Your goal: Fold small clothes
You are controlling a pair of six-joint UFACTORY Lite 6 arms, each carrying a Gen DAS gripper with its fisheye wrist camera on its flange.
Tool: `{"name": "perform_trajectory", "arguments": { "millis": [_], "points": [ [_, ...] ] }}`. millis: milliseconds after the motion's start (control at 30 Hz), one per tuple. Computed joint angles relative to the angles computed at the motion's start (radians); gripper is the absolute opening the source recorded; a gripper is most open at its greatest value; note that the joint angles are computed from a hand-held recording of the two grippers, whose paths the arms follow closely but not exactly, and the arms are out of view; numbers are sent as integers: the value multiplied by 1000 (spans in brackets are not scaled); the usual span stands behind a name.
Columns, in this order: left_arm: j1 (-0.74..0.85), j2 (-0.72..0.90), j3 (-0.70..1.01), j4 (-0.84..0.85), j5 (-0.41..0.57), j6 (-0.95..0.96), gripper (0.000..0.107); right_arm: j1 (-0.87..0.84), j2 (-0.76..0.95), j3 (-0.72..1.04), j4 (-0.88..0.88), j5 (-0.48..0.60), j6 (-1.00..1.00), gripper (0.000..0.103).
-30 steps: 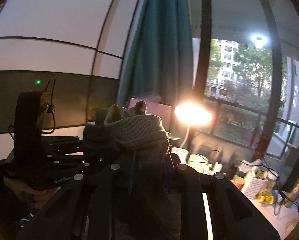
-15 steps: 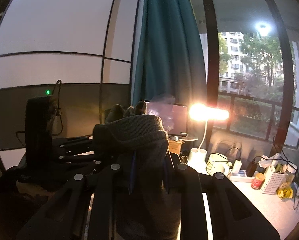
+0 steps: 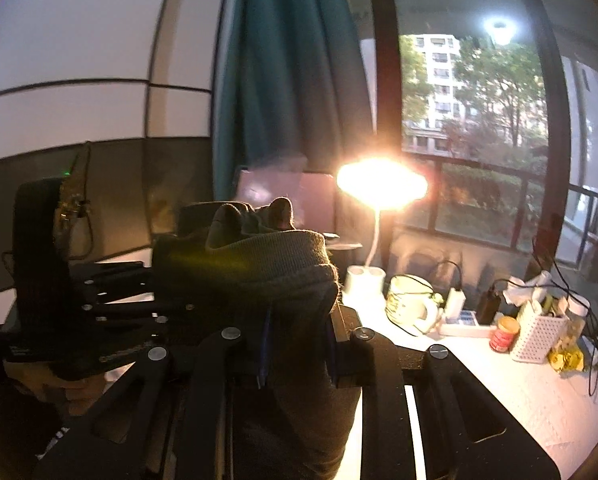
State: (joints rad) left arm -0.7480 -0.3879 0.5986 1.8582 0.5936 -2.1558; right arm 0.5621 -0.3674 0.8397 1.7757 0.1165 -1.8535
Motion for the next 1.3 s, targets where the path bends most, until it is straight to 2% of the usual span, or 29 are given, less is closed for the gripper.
{"name": "perform_trajectory", "arguments": {
  "millis": [233, 333, 467, 667, 800, 1067, 1300],
  "points": [
    [94, 144, 66, 158, -85, -129, 21, -80, 165, 61, 211, 66, -225, 23],
    [142, 208, 99, 247, -126, -206, 21, -94, 221, 91, 233, 79, -254, 23],
    [197, 307, 163, 339, -170, -276, 21, -129, 381, 186, 266, 102, -294, 23],
    [254, 428, 246, 475, -219, -389, 21, -163, 526, 294, 210, 116, -247, 23],
    [304, 528, 328, 558, -278, -458, 21, -183, 658, 394, 106, 113, -136, 23],
    [355, 659, 420, 703, -317, -587, 21, -207, 839, 552, -30, 136, -10, 23],
    [406, 782, 530, 806, -365, -683, 21, -226, 1049, 753, -225, 154, 206, 23]
  ]
}}
